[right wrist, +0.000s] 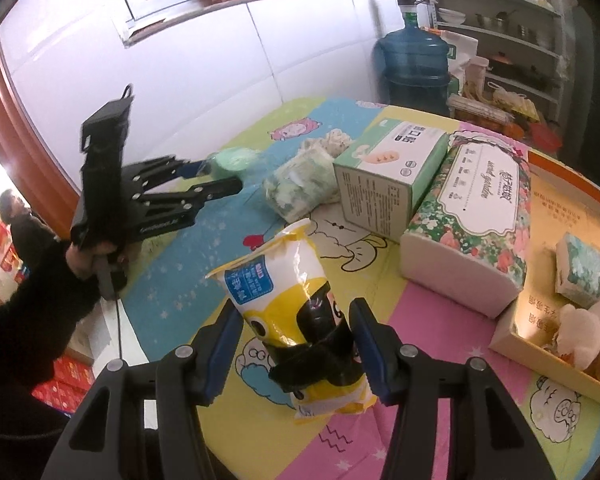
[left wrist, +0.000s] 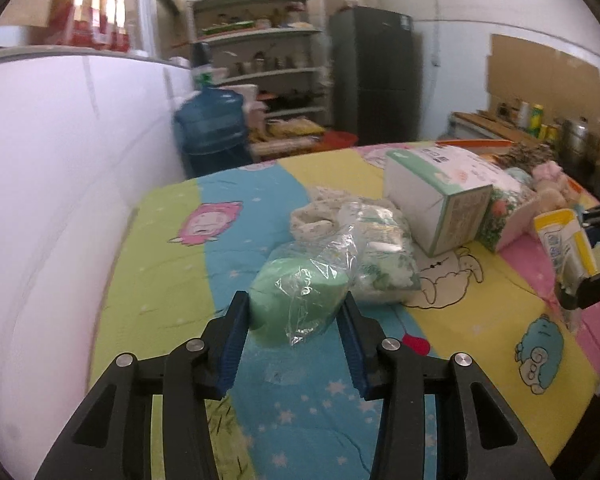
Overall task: Organize soft objects
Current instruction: 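Lift and carry the green ball and yellow snack bag toward the box lid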
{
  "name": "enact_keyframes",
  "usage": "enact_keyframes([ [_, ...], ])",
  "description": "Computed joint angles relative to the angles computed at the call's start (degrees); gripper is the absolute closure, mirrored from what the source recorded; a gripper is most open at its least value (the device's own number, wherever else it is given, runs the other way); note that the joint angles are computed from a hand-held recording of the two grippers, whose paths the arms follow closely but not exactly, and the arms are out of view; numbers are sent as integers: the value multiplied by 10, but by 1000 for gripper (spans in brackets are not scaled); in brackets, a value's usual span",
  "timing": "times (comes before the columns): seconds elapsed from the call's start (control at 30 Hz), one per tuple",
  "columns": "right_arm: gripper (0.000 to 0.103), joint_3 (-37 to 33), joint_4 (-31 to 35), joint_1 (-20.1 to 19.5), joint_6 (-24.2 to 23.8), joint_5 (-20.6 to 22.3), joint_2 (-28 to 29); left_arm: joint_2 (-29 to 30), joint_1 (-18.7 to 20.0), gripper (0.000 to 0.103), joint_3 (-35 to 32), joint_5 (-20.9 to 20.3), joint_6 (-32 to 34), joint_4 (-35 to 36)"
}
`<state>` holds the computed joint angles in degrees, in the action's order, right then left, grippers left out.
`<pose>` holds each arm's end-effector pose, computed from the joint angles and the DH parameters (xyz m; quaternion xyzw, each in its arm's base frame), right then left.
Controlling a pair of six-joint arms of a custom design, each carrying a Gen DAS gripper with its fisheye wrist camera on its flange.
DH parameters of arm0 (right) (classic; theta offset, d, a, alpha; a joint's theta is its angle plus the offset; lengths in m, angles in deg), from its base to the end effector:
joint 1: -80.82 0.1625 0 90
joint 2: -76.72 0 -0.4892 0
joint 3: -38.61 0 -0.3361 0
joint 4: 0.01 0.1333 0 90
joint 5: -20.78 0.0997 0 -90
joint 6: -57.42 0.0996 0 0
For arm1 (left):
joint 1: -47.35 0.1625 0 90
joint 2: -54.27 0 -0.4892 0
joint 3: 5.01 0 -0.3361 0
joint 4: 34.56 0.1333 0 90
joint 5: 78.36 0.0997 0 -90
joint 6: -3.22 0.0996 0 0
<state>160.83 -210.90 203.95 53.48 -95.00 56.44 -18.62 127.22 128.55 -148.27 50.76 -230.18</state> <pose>0.3556 -0.3802 -0.0492 0.2708 -0.9233 0.2107 0.1725 0.0866 -0.4677 0.3413 0.3804 0.8292 -0.3049 0.2734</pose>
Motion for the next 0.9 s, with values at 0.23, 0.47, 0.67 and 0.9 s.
enact_keyframes([
  [0.23,52,11,-45,3,-4,0,2,-31,-45,58,76,1,-45,-67],
  [0.47,56,35,-103,6,-6,1,2,-44,-94,58,113,-11,-100,-89],
  [0.67,57,63,-156,7,-10,1,-3,-37,-136,58,132,0,-139,-99],
  [0.9,57,103,-240,3,-10,-4,-9,-17,-176,58,146,5,-171,-112],
])
